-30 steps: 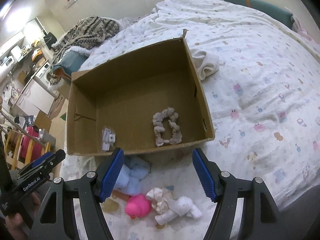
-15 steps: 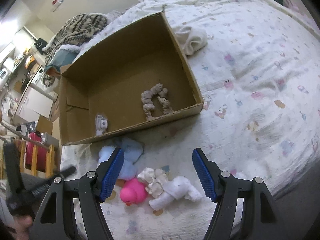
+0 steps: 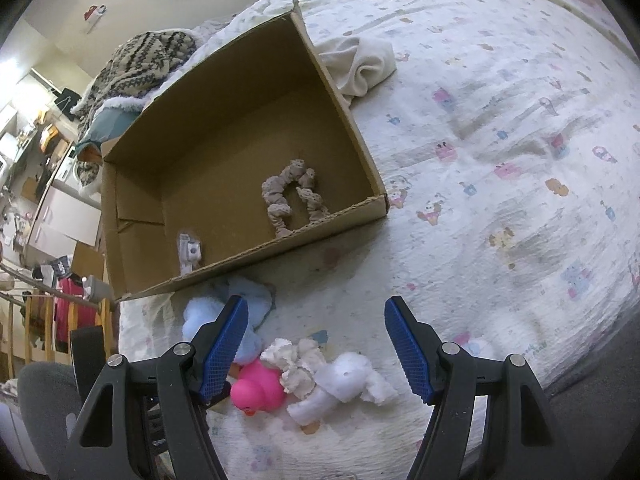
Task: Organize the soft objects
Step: 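Move both tools back to the pile and grasp the tan sponge with the left tool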
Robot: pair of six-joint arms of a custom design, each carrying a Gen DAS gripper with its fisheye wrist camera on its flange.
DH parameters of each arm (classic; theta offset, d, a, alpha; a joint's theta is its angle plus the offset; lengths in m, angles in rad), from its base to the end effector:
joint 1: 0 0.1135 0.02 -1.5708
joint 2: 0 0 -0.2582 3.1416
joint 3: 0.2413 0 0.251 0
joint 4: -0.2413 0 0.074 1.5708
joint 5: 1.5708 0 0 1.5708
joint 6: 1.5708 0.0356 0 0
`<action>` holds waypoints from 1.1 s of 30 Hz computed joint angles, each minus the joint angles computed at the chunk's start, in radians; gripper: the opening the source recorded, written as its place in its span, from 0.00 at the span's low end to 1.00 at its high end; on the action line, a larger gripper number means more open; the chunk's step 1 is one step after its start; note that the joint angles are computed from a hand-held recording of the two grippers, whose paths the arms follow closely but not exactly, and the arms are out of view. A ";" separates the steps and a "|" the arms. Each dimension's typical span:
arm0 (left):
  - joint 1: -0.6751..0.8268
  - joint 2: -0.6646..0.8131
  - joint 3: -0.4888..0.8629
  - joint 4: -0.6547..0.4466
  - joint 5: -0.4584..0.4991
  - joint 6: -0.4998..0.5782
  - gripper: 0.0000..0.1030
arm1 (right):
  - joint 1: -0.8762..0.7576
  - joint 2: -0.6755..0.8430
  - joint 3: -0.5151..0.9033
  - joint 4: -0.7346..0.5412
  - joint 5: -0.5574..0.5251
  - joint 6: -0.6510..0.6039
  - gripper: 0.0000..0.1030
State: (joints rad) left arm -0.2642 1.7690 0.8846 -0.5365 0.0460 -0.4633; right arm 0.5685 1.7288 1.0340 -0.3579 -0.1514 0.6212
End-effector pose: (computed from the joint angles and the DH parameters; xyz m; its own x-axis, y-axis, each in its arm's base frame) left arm 0.2776 -0.0768 0.1078 -0.9734 -0.1991 -0.1133 -0.1873 0.9764 -0.1074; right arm 0.2839 0.1877 0.1637 -0.9417 0.0811 -0.3265 -0.0579 0.9170 0.3948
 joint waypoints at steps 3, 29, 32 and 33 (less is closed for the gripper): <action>-0.038 0.000 0.010 0.000 -0.031 0.028 0.11 | -0.001 0.006 0.002 -0.002 0.000 0.005 0.73; 0.189 -0.351 -0.094 -0.081 0.037 0.043 0.10 | -0.031 0.222 0.117 -0.205 -0.214 -0.001 0.35; 0.176 -0.334 -0.092 -0.064 0.025 0.027 0.10 | -0.013 0.174 0.096 -0.189 -0.169 0.004 0.33; 0.166 -0.325 -0.089 -0.058 0.017 0.017 0.10 | -0.011 0.146 0.078 -0.167 -0.159 0.013 0.32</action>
